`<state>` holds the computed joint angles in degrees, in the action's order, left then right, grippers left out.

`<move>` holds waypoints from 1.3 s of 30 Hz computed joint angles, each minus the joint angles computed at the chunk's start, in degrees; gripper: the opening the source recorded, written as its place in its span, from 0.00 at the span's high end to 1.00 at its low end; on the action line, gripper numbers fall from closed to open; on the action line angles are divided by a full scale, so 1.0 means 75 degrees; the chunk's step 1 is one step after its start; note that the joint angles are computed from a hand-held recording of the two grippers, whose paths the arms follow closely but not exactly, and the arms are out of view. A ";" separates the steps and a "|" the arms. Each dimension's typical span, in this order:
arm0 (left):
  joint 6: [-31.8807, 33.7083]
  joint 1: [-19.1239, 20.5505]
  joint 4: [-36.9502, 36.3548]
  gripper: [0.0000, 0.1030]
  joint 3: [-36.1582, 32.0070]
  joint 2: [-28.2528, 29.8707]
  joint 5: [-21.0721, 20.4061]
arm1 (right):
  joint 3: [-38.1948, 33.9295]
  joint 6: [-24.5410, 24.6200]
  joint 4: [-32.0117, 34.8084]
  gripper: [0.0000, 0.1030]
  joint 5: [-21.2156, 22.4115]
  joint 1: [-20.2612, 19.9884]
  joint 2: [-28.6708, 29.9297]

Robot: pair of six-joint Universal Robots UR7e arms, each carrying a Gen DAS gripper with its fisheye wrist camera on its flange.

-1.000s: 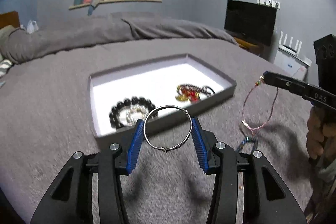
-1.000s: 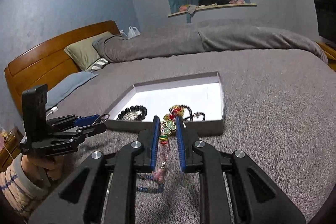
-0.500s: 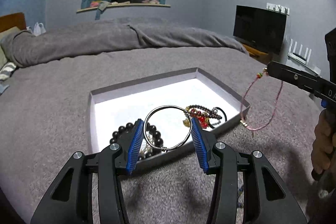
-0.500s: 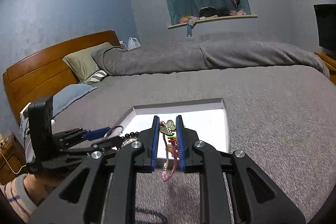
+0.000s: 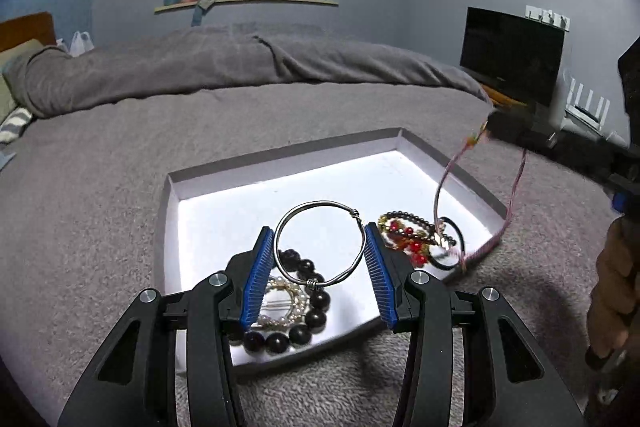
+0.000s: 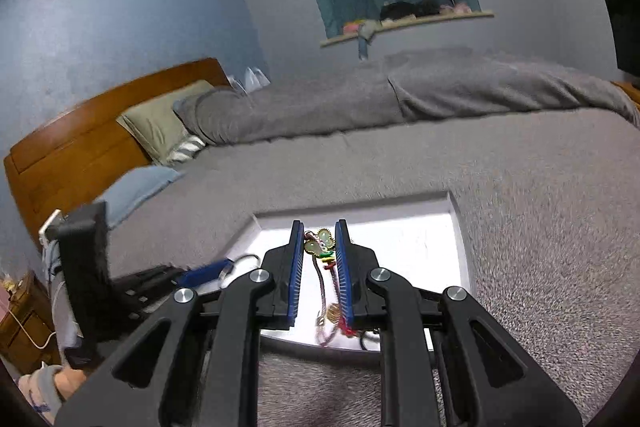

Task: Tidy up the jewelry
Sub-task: 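Carry the hoop and pink cord bracelet into the tray and open both tools, then move both open tools back toward the blue bead bracelet and pearl pin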

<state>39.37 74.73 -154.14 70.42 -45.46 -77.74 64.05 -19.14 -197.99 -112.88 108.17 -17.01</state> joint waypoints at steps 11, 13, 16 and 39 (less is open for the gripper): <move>-0.0181 0.0048 0.0542 0.54 -0.0321 0.0210 0.0333 | -0.0065 0.0870 0.0714 0.85 -0.0536 -0.0347 0.0053; -0.0254 0.0053 0.0700 0.54 -0.0434 0.0263 0.0390 | -0.0032 0.0917 0.0689 0.85 -0.0563 -0.0350 0.0049; -0.0369 0.0076 0.0915 0.54 -0.0529 0.0285 0.0403 | -0.0018 0.0999 0.0716 0.85 -0.0585 -0.0373 0.0053; -0.0165 0.0062 0.0575 0.25 0.0066 -0.0141 0.0305 | 0.0395 0.1183 0.0098 0.56 -0.0702 -0.0408 -0.0120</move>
